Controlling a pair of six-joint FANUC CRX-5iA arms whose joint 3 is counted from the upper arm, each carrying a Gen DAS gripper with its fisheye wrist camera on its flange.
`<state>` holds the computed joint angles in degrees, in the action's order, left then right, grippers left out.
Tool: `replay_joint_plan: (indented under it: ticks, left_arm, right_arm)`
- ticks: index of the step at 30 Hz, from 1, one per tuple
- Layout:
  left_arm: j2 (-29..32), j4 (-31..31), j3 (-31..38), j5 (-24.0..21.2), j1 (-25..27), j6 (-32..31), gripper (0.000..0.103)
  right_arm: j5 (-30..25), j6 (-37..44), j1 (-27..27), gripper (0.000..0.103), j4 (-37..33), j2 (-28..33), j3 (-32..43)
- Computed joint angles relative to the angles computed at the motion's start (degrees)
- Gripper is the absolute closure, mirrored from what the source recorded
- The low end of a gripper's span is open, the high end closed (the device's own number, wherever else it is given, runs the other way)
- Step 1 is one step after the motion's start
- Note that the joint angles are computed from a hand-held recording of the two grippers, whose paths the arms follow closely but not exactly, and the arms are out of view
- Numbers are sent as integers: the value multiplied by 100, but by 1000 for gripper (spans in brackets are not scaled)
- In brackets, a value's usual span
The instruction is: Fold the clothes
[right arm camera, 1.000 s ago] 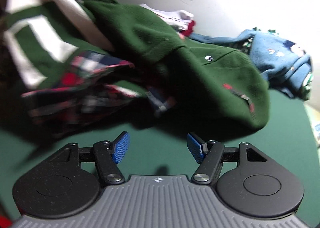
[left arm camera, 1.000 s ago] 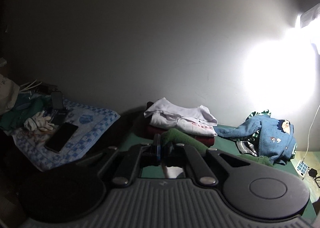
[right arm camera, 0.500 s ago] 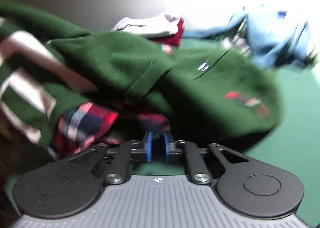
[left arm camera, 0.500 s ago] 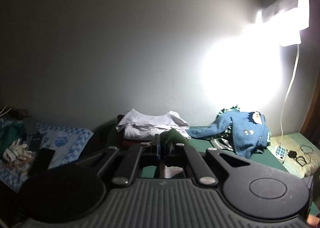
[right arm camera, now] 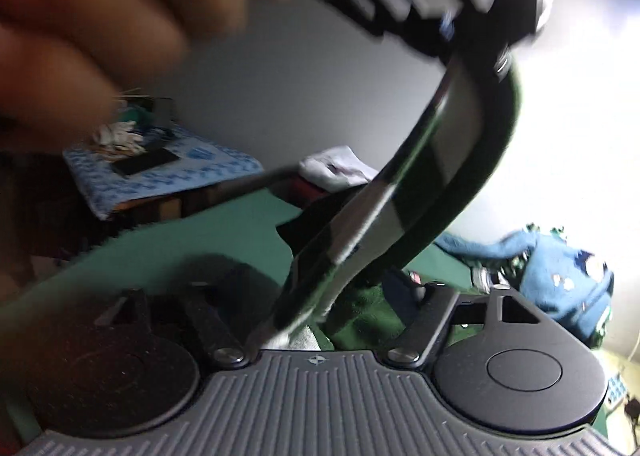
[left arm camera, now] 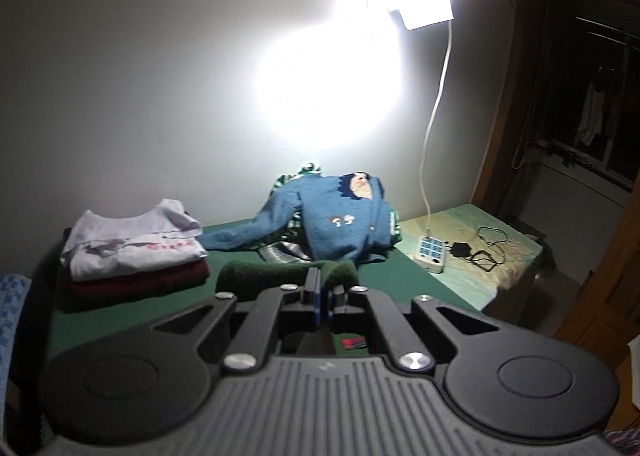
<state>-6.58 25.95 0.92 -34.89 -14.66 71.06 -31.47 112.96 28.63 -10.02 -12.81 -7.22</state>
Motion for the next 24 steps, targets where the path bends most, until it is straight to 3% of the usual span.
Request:
replay_joint_plan:
  ticks: [1, 3, 5, 7, 9, 10, 12, 14, 17, 20, 22, 24]
  left_arm:
    - [-30, -81, -8, 25, -13, 46, 102]
    - [-132, -452, -20, 61, 28, 358, 93]
    - [-263, -509, -161, 81, 184, 487, 72]
    - [-392, -294, -396, 41, 405, 299, 35]
    - [-553, 74, -800, 52, 515, -283, 14]
    - [-604, 306, -992, -2, 513, -653, 7]
    - [-680, 886, -1369, -113, 470, -1414, 6]
    - [-712, 1699, -1743, -223, 357, -2221, 6]
    - [-629, 2207, -1950, -248, 82, -2656, 5]
    - [-421, 1784, -1799, -407, 25, -2079, 3]
    - [-250, 1340, -1614, -597, 23, -1551, 3]
    - [-100, 490, -1337, -786, 15, -671, 3]
  right_arm:
    - [-412, -187, -235, 96, -342, 194, 343]
    - [-870, -426, -720, 98, -1003, 267, 644]
    - [-1023, -775, -1145, 98, -1388, 127, 644]
    - [-1284, -618, -1806, 98, -2153, 172, 850]
    - [-1578, -591, -2539, 99, -2920, 135, 982]
    - [-1559, -634, -2681, 99, -2907, 47, 929]
    - [-1439, -925, -2838, 99, -2623, -135, 797]
    - [-1140, -1602, -2589, 98, -1679, -268, 513]
    - [-1090, -2466, -2566, 98, -984, -235, 331]
    - [-1147, -3551, -2559, 97, -94, -121, 207]
    - [-1373, -4089, -2434, 88, 787, 69, 145]
    - [-1724, -4131, -2272, 63, 1763, 288, 63]
